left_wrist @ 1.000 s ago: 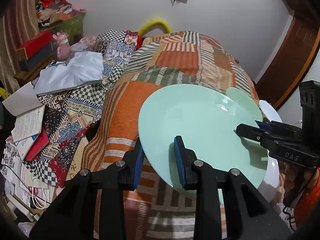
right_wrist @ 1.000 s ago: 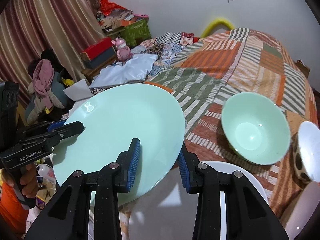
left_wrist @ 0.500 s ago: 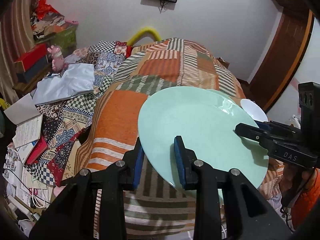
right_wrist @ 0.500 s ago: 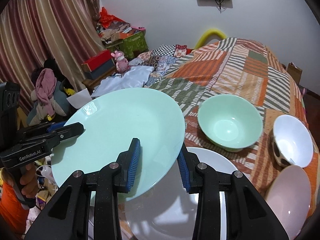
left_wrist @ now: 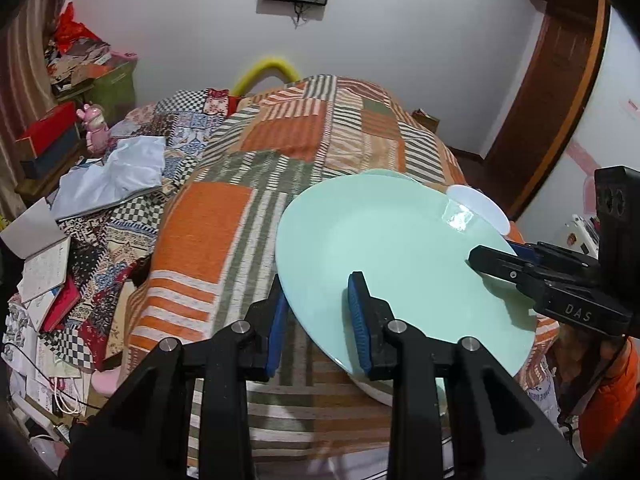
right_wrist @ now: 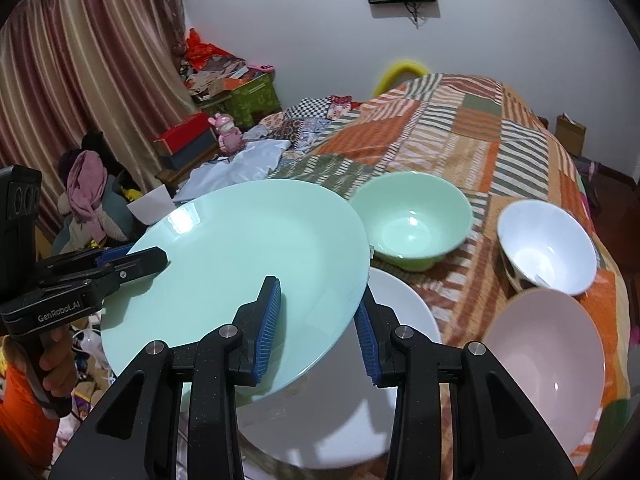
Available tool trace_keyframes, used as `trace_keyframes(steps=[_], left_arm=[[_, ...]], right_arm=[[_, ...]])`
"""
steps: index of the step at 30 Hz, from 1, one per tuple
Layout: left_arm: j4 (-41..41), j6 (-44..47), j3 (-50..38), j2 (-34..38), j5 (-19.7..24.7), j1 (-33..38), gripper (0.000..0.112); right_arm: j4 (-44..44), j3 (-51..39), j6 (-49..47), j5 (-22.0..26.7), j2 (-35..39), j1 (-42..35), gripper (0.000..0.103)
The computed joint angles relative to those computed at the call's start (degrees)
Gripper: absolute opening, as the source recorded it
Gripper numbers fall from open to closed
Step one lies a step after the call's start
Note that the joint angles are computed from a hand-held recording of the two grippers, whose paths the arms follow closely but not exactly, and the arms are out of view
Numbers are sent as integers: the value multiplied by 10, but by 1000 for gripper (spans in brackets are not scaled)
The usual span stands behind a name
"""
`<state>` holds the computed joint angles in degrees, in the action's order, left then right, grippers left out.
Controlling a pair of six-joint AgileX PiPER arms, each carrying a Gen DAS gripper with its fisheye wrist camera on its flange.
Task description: Organize plates and bowls
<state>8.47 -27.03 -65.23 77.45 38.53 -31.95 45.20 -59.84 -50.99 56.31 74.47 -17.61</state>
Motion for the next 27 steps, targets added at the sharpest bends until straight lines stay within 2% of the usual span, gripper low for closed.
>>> trace_keyframes(steps=[15,27], left_arm=[[-27,-14,28,39,-34,-41,30],[-46,-4,41,76,-55,-45,30]], right_arm=[[-5,65,-29,13,-20,-66,34],[-15,97,-26,-3,-11,-68,34]])
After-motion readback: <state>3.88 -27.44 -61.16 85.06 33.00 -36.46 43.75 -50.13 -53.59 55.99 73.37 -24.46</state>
